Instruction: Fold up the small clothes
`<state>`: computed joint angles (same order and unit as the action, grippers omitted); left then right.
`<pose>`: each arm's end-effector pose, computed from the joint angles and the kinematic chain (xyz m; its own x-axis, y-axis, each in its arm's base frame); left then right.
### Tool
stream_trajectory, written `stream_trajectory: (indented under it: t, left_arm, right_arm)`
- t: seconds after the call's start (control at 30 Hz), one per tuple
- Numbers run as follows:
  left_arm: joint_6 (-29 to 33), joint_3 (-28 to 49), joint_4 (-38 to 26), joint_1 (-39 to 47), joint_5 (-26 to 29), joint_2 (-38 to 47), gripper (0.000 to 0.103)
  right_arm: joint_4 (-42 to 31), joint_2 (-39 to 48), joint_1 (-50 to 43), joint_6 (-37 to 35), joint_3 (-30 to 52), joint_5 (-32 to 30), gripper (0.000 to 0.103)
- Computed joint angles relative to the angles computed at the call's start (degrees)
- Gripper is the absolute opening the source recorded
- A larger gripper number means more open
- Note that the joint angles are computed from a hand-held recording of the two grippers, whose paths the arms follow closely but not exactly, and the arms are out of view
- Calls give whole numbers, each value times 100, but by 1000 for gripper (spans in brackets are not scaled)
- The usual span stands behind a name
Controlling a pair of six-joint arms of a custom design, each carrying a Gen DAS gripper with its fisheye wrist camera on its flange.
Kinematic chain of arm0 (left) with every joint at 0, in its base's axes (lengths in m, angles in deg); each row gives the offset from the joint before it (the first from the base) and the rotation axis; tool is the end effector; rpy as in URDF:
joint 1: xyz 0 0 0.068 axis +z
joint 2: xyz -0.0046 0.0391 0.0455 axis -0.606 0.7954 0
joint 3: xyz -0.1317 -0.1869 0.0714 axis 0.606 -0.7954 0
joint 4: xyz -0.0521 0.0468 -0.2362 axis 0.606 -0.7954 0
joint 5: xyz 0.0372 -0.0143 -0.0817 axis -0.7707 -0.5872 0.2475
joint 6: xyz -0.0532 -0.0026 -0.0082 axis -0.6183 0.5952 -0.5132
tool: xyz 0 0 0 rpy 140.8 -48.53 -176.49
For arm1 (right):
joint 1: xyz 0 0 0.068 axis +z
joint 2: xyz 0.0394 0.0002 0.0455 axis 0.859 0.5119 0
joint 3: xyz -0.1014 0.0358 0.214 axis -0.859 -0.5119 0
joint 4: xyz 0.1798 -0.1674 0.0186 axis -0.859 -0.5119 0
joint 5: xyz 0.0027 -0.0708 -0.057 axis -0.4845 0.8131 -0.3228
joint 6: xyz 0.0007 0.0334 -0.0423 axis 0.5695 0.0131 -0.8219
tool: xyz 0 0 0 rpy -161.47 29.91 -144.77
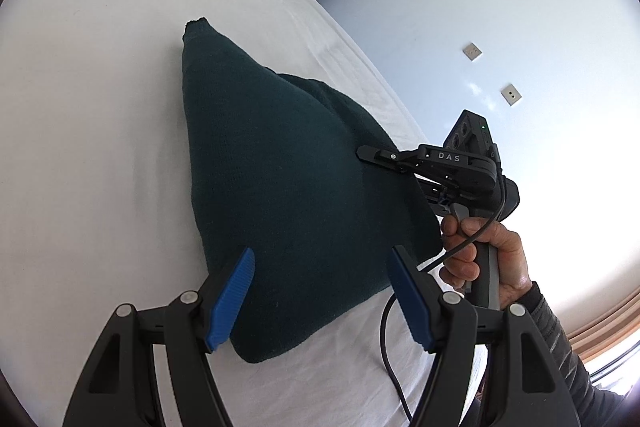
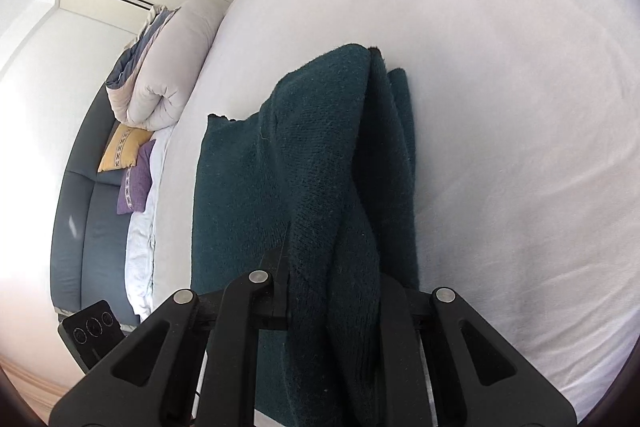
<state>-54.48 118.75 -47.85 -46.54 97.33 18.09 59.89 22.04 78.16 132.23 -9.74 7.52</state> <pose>0.1273 -0.0436 0.2004 -0.8528 -0.0032 -0.5222 0.3650 0.7116 -0.6003 0.2908 0.1141 0.1615 -0.8500 0.4336 -0.2993 0.1013 0.6920 0.7148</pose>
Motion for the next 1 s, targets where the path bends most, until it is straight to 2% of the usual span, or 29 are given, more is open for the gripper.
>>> stream_trajectory:
  t: [0.07, 0.17, 0.2, 0.3, 0.37, 0.47, 0.5, 0.53, 0.63, 0.7, 0.77, 0.87, 0.93, 1.0]
  left_arm:
    - [126, -33, -14, 137, 65, 43, 70]
    - [15, -30, 135, 79, 17, 178, 70]
    - [-14, -24, 117, 30, -17, 145, 70]
    - [7, 28, 63, -166, -223, 40, 70]
    - [73, 53, -3, -136, -263, 0, 70]
    - [39, 79, 45, -95, -261, 51, 70]
    - [-9, 95, 66, -163, -317, 43, 70]
    - [-40, 117, 84, -241, -378, 40, 70]
    - [-169, 187, 172, -608, -723, 22, 70]
    - [-334, 271, 343, -1035, -1119, 117, 70]
    - [-432, 353, 568, -1373, -1434, 287, 70]
    - [-591, 432, 982, -1879, -2029, 764, 70]
    - [-584, 512, 1156, -2121, -2290, 1344, 69]
    - [-573, 413, 1361, -2219, -2390, 1690, 67]
  right_arm:
    - [-91, -374, -77, -105, -269, 12, 12]
    - [-759, -506, -161, -500, -105, 24, 12]
    - [-635, -347, -18, -296, -24, 1, 13]
    - [163, -307, -297, 301, -448, -582, 17]
    - [4, -607, -268, 387, -551, -479, 20]
    - [-344, -1180, 27, 247, -702, 100, 33]
    - [-498, -1508, 129, 259, -815, 302, 45]
    - [-669, -1789, 234, 300, -870, 495, 48]
    - [-1657, -3080, 360, 109, -1180, 1001, 48]
    - [-2461, -4218, 315, 21, -1464, 1036, 48]
    - [-2977, -4714, 734, -88, -1446, 1410, 46]
    - [-3637, -4898, 1436, -225, -1368, 2049, 42]
    - [-3955, -4774, 1737, -149, -1385, 2411, 33]
    - [-3938, -4939, 1572, -44, -1744, 2323, 34]
